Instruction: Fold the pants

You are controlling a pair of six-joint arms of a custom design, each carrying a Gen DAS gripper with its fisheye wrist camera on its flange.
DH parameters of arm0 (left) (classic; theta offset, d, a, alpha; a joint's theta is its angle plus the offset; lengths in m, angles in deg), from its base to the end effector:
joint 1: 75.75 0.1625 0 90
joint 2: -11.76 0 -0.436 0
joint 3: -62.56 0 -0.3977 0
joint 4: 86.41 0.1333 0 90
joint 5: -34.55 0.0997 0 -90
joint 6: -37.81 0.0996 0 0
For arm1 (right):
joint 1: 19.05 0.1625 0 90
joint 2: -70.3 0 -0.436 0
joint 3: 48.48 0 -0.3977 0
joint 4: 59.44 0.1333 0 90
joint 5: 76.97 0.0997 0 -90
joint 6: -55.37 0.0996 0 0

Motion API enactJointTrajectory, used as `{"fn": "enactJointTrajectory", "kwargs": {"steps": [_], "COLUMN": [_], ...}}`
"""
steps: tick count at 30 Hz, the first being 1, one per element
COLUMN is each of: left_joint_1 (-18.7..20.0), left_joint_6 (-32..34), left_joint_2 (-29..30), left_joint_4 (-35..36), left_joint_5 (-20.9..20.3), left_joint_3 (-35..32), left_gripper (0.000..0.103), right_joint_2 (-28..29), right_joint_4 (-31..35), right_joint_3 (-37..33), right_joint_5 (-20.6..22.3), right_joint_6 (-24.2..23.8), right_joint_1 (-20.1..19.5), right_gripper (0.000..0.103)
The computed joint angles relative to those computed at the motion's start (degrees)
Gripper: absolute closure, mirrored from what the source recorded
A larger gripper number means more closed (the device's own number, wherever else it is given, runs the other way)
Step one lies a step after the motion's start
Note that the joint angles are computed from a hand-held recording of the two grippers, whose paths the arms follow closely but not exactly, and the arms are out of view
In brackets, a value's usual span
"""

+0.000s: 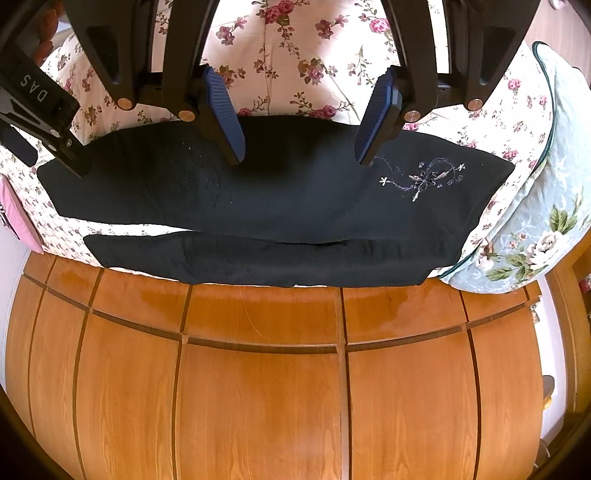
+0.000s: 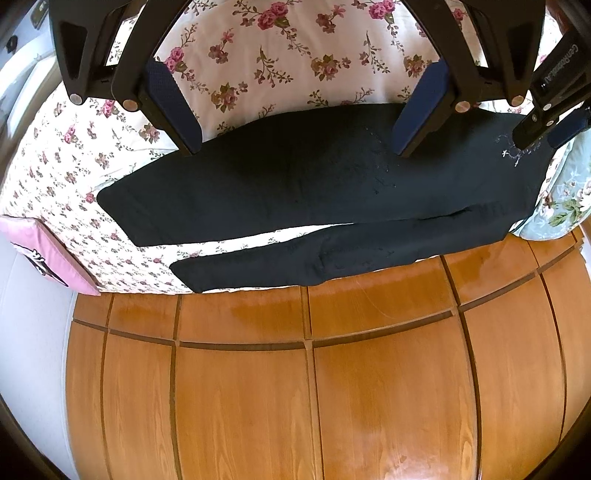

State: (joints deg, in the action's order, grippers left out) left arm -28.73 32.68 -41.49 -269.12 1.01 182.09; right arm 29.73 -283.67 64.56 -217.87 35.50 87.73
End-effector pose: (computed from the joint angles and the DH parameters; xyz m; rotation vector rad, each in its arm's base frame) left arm -0.2062 -0.5386 0.1428 0.4582 2.2048 -0.9680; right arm 0.2134 -0.5138 0.1249 0.0875 -2.0545 1.1570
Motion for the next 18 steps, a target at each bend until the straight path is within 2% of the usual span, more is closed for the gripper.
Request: {"fn": "enactJointTrajectory", "kwargs": {"steps": [18], "left_joint_1": [0.77], "left_joint_6": [-0.9], "left_joint_2": [-0.18], "left_joint_4": [1.71], "left_joint_5": [-0.26], "left_joint_3": [-0.17], "left_gripper": [0.04], "right_joint_2": [-0.41], "right_joint_4": [1.83], "right_joint_3": [0.0], "right_joint_5": [-0.25], "right_joint_6": [1.23], "right_joint_1": [-0.51], "right_gripper": [0.0]}}
